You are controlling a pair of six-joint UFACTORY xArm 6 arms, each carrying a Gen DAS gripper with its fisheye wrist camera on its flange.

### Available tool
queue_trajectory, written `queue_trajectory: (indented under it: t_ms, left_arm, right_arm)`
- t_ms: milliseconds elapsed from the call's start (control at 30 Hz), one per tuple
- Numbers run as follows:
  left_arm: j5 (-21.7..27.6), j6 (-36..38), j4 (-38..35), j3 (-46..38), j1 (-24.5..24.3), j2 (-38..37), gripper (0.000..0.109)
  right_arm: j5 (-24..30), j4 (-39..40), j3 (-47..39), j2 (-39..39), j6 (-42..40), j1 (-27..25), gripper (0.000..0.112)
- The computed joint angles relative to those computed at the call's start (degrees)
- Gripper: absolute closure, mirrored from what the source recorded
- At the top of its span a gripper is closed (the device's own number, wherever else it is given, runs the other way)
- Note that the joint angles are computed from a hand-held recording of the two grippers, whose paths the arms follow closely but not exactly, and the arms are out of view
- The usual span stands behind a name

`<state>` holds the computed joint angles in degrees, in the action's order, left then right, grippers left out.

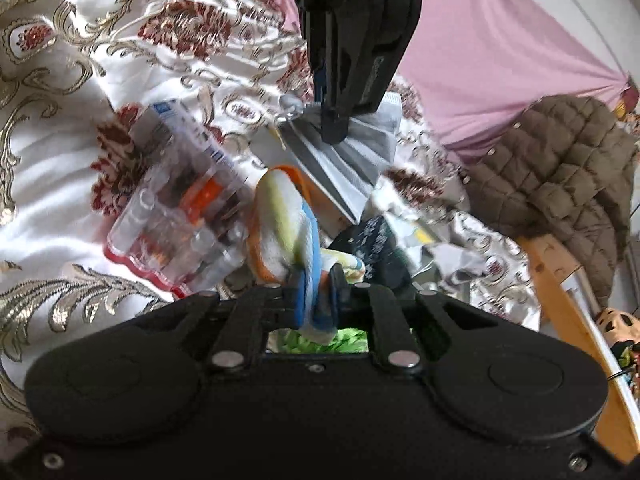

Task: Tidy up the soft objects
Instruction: 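Lift and carry the mask and sock toward the tray with both grippers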

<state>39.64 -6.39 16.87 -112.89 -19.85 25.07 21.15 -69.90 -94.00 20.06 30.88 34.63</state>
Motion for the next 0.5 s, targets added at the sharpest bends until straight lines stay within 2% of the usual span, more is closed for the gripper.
queue_trajectory:
  t_ms: [233, 500]
  left_arm:
    - [0.0, -6.7, 4.3, -0.3, -0.5, -1.5, 0.099]
    - [2.1, -10.4, 5.9, -4.1, -1.3, 0.1, 0.098]
  right_arm:
    - [0.4, -11.9, 3.1, -4.5, 13.5, 0.0, 0.106]
    - [2.2, -26.7, 3.3, -5.9, 31.3, -0.4, 0.106]
